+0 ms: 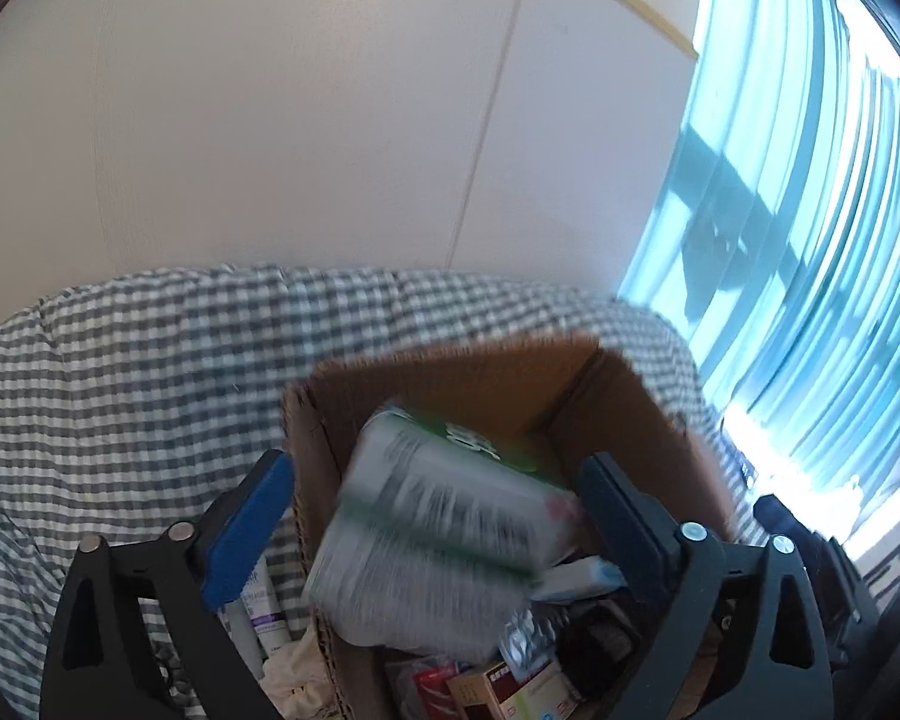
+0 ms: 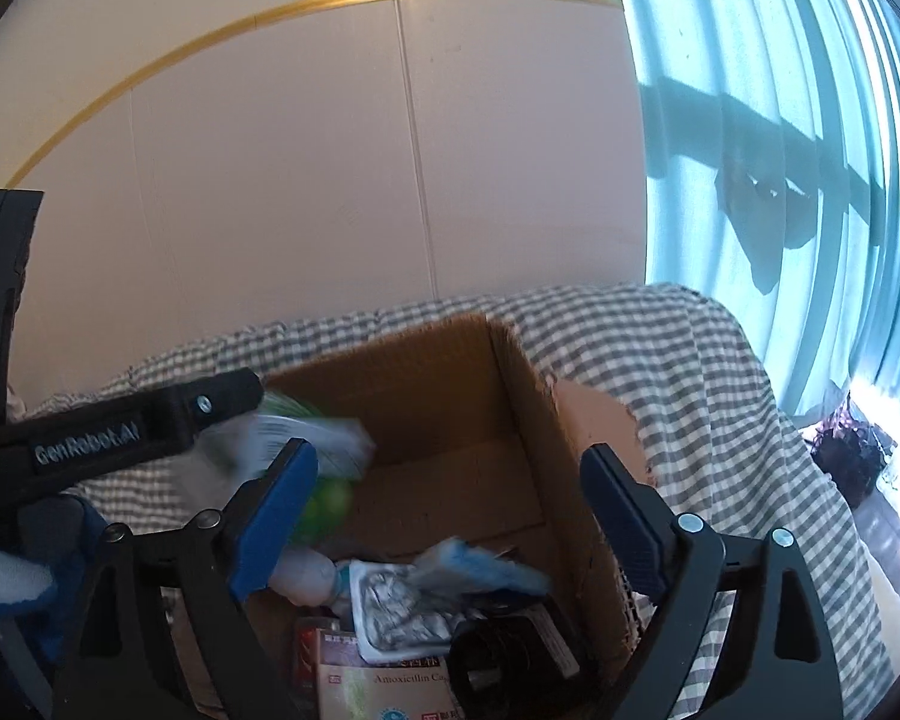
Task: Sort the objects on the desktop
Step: 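Open both grippers to drop the green box and tissue packet into the box, then withdraw both grippers from the box back toward the remaining items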
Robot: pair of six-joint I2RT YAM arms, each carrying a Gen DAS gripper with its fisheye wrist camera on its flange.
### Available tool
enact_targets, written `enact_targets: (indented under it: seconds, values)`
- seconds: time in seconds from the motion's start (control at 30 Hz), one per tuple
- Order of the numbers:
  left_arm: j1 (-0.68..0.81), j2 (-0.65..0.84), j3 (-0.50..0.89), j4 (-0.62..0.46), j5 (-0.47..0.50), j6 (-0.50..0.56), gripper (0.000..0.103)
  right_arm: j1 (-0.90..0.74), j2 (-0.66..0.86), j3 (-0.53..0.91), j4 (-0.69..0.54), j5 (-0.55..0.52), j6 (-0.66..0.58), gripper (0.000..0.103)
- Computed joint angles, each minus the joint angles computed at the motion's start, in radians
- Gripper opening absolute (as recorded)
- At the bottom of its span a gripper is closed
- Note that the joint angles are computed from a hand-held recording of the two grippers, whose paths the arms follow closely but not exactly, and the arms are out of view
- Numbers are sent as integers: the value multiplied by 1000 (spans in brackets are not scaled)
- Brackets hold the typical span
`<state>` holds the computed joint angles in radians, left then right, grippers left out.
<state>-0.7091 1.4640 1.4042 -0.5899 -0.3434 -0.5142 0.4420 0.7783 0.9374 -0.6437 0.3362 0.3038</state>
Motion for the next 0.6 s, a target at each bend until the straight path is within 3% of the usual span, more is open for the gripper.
enact_targets:
  seconds: [0.3, 0.6]
  values:
    - [8, -132, -20, -42, -58, -15, 103, 180, -11, 75, -31, 181, 36, 99]
    - [0, -280, -26, -155, -214, 12, 103, 413, 25, 156, -24, 380, 56, 103]
